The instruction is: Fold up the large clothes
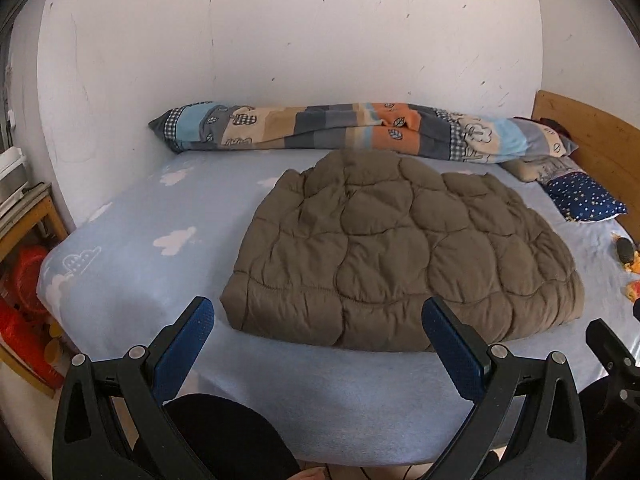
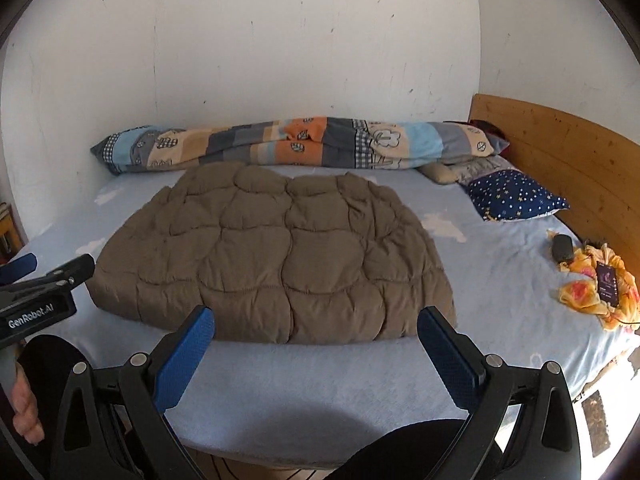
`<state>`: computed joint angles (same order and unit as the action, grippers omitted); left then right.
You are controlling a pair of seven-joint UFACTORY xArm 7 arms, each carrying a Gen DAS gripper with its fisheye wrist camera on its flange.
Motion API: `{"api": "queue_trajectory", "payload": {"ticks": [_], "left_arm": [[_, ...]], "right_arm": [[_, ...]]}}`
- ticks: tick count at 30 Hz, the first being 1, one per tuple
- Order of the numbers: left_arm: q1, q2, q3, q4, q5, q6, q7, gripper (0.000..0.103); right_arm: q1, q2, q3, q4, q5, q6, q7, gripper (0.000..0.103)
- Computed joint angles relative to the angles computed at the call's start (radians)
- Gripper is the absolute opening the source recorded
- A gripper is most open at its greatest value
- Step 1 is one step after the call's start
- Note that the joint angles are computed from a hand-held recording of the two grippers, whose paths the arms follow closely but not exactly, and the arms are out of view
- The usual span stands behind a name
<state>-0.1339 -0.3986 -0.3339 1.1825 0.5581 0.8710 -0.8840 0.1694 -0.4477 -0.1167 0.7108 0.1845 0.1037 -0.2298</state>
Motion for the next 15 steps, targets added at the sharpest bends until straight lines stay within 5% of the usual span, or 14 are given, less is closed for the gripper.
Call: {"api": "queue_trajectory", "payload": {"ticks": [15], "left_arm": [[-0.034,0.06,0.029,0.021,-0.031,0.037,0.044,0.103]], "right_arm": [[-0.063,0.027,0.079,0.017,-0.075,0.049,0.07,0.102]]}}
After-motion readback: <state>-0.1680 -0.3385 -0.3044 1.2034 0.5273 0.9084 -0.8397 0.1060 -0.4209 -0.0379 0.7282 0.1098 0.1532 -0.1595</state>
